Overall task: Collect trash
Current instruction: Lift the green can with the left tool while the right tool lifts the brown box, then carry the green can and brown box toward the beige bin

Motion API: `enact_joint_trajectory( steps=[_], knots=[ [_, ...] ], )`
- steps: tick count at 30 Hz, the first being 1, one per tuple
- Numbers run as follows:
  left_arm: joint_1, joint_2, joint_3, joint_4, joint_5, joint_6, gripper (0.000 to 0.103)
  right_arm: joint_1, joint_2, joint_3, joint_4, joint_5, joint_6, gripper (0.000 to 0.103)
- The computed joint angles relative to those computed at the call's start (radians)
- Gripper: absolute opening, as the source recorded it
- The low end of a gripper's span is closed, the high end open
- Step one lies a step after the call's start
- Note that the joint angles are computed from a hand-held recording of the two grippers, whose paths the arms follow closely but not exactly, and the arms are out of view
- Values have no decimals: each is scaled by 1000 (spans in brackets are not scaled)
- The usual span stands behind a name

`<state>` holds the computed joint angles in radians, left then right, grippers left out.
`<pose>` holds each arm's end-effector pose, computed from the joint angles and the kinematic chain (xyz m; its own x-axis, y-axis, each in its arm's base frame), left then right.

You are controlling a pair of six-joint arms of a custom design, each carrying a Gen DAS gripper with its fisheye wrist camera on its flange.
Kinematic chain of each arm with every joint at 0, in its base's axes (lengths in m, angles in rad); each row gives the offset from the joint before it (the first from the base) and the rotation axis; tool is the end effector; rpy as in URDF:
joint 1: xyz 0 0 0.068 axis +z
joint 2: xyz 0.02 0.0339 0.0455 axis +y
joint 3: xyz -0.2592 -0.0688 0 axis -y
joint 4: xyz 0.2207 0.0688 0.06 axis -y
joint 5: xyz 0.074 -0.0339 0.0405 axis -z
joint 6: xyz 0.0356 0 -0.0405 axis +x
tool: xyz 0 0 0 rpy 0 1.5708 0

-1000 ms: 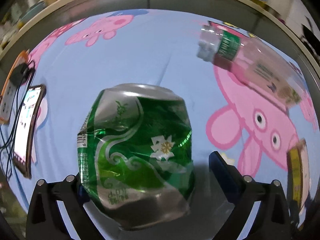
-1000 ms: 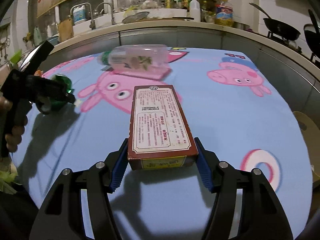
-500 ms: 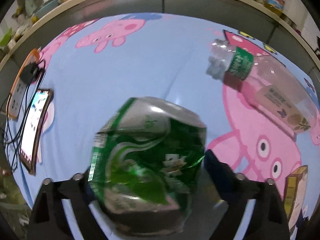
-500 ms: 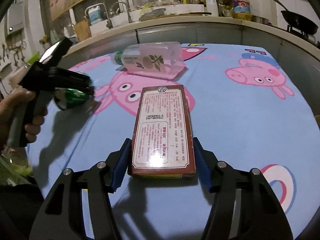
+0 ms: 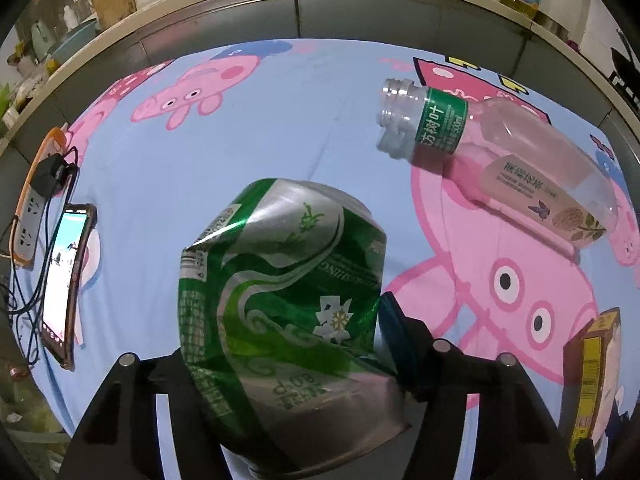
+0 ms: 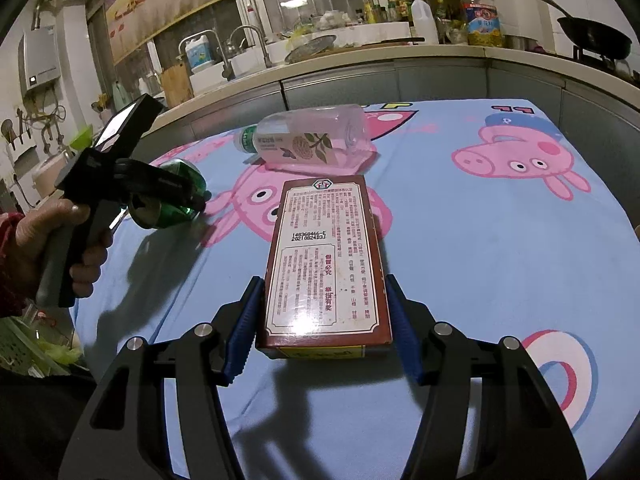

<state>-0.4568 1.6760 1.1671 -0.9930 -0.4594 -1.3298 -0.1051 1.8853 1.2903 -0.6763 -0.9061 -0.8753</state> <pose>0.2551 -0.1078 0.2105 -0.5710 -0.6892 -0.4460 -0.7816 0.6225 0.0387 0.3459 -0.0083 0.1943 -0.4812 -0.4254 -0.7664 -0.8360 0.4856 0.2554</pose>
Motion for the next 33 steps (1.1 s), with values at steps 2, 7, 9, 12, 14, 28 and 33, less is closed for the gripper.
enact_joint_trajectory(
  steps=[2, 7, 9, 12, 14, 28, 33],
  knots=[
    [-4, -6, -9, 8, -4, 5, 63, -2, 4, 6, -8, -2, -3, 58],
    [-23, -66, -83, 53, 6, -8, 61, -15, 20, 23, -21, -20, -4, 58],
    [-33, -114, -136, 76, 15, -23, 60, -15, 21, 25, -24, -21, -5, 58],
    [-60, -181, -196, 105, 21, -34, 59, -9, 26, 31, -27, -9, 2, 58],
    [-89, -215, -214, 118, 16, -28, 58, -7, 25, 28, -18, -3, 12, 58],
    [-171, -333, -331, 235, 63, 42, 52, 11, 22, 19, 23, 54, 68, 58],
    [-209, -423, -379, 173, 14, -42, 74, 17, 26, 26, 13, 68, 59, 58]
  ],
)
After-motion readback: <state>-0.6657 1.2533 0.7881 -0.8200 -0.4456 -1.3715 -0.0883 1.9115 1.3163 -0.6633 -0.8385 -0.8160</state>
